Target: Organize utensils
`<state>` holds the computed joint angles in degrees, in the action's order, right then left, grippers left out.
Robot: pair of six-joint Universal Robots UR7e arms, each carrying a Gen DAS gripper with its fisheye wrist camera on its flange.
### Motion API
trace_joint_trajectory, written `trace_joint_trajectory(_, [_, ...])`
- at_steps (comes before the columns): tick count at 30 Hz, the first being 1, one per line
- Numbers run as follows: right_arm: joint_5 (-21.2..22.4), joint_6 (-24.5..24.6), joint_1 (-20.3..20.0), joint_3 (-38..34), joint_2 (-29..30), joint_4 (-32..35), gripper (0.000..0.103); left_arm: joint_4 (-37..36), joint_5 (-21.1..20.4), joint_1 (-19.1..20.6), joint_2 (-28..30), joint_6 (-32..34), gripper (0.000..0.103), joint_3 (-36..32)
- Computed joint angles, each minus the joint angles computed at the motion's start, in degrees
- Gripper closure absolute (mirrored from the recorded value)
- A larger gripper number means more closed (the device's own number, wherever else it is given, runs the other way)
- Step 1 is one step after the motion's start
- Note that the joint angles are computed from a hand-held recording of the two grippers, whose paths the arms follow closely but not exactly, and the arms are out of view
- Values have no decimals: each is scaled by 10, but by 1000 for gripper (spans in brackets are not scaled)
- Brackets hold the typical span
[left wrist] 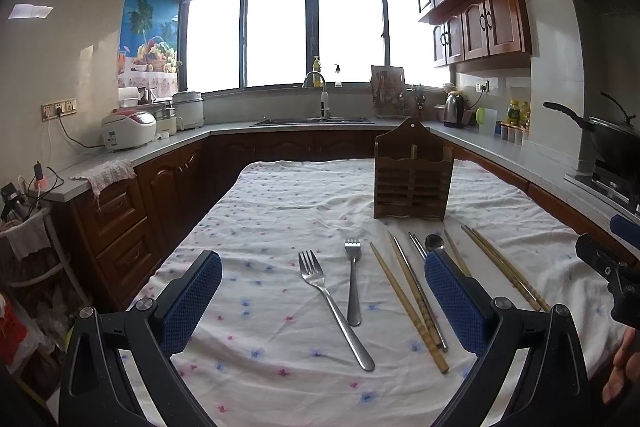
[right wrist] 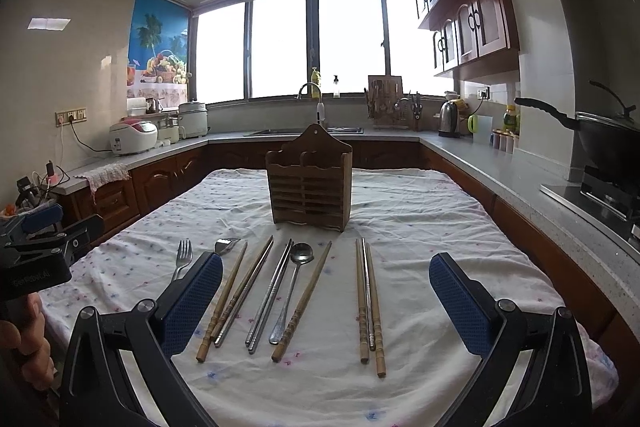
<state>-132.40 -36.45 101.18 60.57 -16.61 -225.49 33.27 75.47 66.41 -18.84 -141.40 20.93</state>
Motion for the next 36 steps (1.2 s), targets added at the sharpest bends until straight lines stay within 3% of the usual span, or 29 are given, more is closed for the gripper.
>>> trace_joint_trajectory(29, [7, 2, 1, 5, -5, 5, 0, -8, 6, 3, -3, 3, 1, 6])
trace_joint_trajectory(36, [8, 12, 0, 8, -8, 13, 0, 15, 4, 3, 15, 0, 1, -27])
